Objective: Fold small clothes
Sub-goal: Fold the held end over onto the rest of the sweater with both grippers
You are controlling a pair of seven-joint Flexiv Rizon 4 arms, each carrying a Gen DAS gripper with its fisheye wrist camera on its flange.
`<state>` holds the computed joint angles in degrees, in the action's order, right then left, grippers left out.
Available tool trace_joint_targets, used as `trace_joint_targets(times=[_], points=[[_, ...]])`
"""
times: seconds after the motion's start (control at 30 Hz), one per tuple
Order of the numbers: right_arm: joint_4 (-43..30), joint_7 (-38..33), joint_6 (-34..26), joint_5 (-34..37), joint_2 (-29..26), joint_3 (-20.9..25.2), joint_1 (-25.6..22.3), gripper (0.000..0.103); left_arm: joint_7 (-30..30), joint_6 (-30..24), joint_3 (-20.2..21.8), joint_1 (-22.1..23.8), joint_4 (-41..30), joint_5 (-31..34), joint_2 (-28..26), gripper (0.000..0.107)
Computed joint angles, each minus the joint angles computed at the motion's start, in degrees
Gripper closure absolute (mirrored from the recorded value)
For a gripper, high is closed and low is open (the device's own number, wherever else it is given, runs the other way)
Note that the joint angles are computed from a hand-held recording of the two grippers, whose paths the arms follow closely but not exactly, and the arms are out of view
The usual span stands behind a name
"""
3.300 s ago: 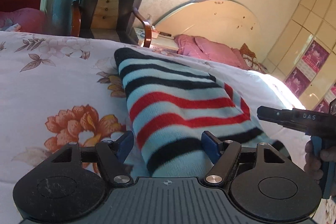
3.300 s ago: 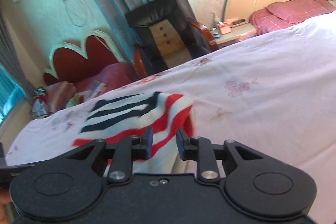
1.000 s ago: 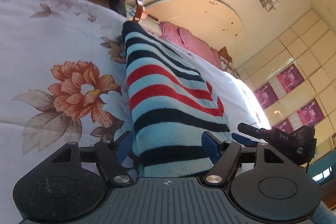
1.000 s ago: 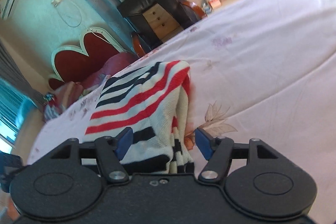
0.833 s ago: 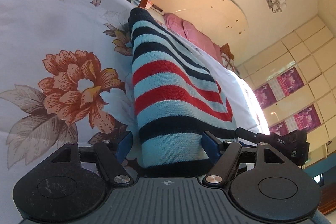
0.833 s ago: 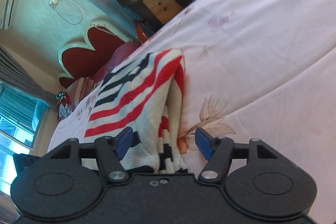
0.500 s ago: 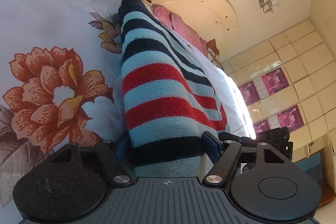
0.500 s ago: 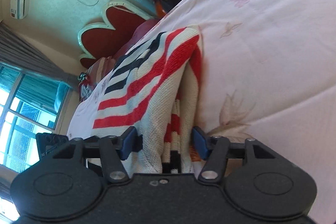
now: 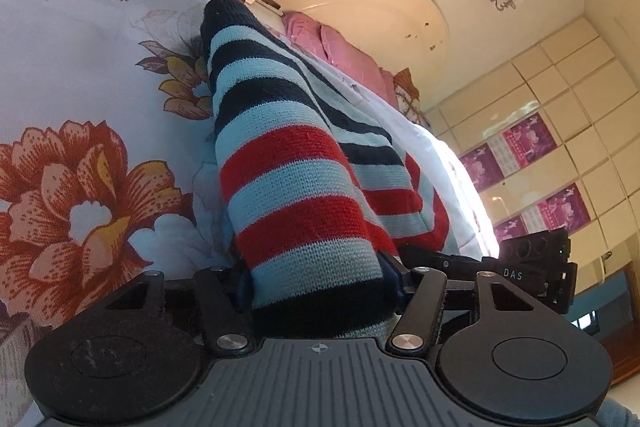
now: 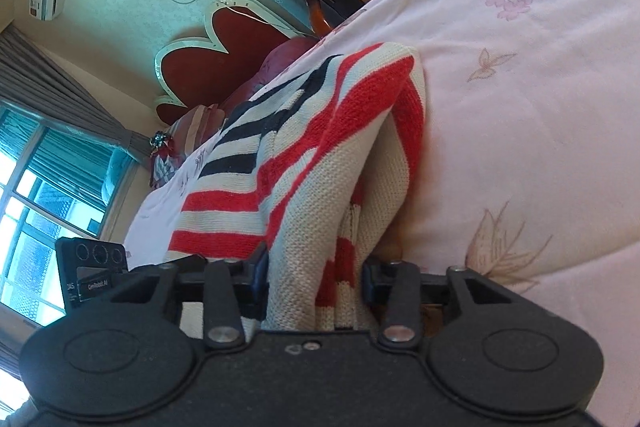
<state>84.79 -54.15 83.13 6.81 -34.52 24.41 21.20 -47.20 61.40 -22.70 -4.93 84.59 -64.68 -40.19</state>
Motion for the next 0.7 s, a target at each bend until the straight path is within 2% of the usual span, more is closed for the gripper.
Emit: trace_joint_targets(times=[0.2,0.43,0.57,0.7], points=[[2.0,2.5,1.0,-3.9,2.5,-5.1,4.2,0.068,2.1,1.7,-0.3,-0.4,1.5,-1.8,2.0,0.055],[5.3,6.8,0.6,-8.9,6.7,-9.2,7.9,0.069,6.8,-0.6,0.4,0.0,4.4,-5.2,6.5,0.055],[7.4,12.0,1.2,-12.9,8.9,-13.2,11.8,0.069,11.5,-3.4,2.2,0.6,8.2,-10.1,10.7,0.055],[8.3,20.6,1.3,-19.9,10.5,-19.6,18.1,0.069,14.6,-7.5,5.3,1.0,11.6,-13.7,15.0,0.055]])
